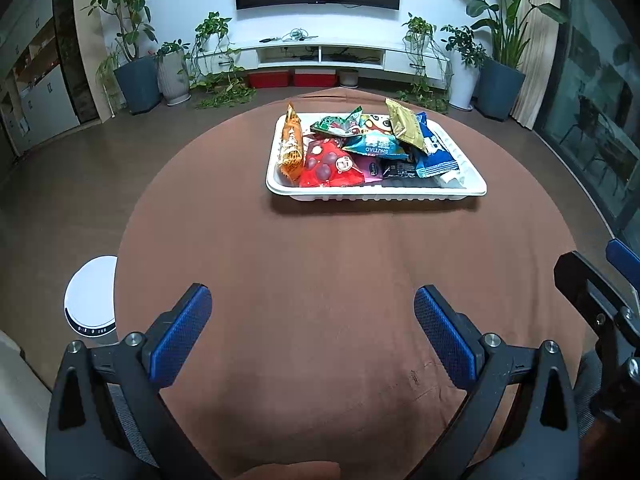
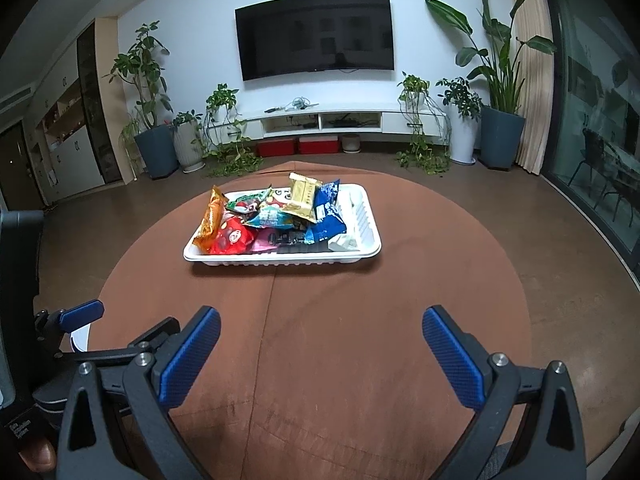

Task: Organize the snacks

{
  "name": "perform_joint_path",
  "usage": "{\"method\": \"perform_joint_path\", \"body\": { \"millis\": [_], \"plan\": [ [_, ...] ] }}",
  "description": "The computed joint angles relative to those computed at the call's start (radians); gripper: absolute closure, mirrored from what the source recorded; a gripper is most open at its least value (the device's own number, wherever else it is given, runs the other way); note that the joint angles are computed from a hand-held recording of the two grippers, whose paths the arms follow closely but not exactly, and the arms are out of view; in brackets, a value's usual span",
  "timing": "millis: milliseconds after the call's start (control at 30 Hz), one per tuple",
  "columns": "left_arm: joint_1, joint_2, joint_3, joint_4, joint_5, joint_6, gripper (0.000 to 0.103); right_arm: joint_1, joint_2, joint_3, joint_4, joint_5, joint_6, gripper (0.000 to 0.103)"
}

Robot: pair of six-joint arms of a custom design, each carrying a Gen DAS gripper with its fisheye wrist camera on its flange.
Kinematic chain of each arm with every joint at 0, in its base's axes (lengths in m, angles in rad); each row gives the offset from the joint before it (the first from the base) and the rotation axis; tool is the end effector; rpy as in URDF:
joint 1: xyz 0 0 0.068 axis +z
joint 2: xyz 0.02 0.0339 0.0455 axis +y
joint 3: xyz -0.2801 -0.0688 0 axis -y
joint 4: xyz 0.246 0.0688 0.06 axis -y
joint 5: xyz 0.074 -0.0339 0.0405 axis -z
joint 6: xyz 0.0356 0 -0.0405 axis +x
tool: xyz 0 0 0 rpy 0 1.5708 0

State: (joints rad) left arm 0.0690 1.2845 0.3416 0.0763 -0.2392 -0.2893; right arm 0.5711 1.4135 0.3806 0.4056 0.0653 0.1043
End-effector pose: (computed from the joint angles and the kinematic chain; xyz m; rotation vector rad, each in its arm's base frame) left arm 0.2032 0.0225 0.1356 -0.5344 2.3534 0.1906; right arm 0.2052 0.1291 0.1453 -0.4760 2.1616 0.3059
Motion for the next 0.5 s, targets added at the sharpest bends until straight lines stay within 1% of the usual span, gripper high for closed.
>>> {"method": "perform_joint_path", "body": {
  "millis": [500],
  "plan": [
    [0.002, 0.024, -0.005, 0.030, -0.009, -0.002, 0.000, -0.004, 0.030, 0.009, -0.007, -0.004, -0.002, 0.000]
  ]
}}
